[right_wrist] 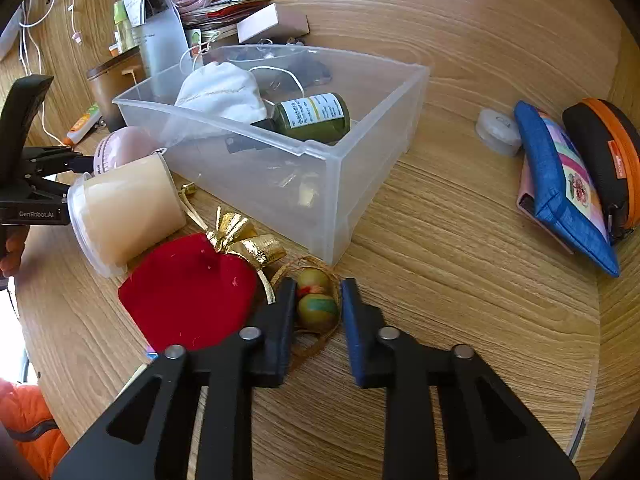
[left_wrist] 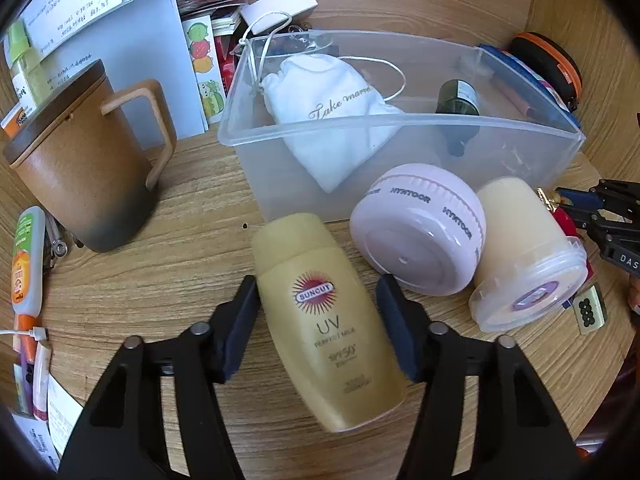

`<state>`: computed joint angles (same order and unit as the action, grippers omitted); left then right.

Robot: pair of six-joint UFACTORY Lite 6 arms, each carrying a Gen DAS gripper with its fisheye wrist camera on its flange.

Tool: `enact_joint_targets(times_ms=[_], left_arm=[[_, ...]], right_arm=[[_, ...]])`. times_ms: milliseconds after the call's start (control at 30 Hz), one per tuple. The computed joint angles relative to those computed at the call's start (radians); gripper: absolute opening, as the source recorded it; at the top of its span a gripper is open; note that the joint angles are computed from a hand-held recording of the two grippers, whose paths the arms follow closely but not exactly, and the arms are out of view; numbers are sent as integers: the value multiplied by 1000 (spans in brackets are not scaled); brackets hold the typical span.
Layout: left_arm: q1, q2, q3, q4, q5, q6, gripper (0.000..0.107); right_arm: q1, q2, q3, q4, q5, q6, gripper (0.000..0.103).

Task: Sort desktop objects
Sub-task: 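Grasp the yellow sunscreen tube with the left tool while the right tool grasps the beaded ornament, then lift and carry the sunscreen tube and beaded ornament over the bin with both tools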

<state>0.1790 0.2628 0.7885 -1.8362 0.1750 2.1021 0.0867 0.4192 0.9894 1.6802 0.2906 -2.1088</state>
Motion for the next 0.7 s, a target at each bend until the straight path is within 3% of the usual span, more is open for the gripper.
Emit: enact_joint_targets(times_ms=[133, 300, 700], left_arm=[[20, -8, -8, 27, 16, -25, 49], [39, -60, -86, -214, 34, 226, 49], [136, -239, -181, 0, 130, 37, 48]], right_arm=[[-13, -9, -9, -26, 24, 47, 18], [-49, -87, -60, 0, 57, 34, 18], [-58, -284, -120, -34, 72, 91, 18]])
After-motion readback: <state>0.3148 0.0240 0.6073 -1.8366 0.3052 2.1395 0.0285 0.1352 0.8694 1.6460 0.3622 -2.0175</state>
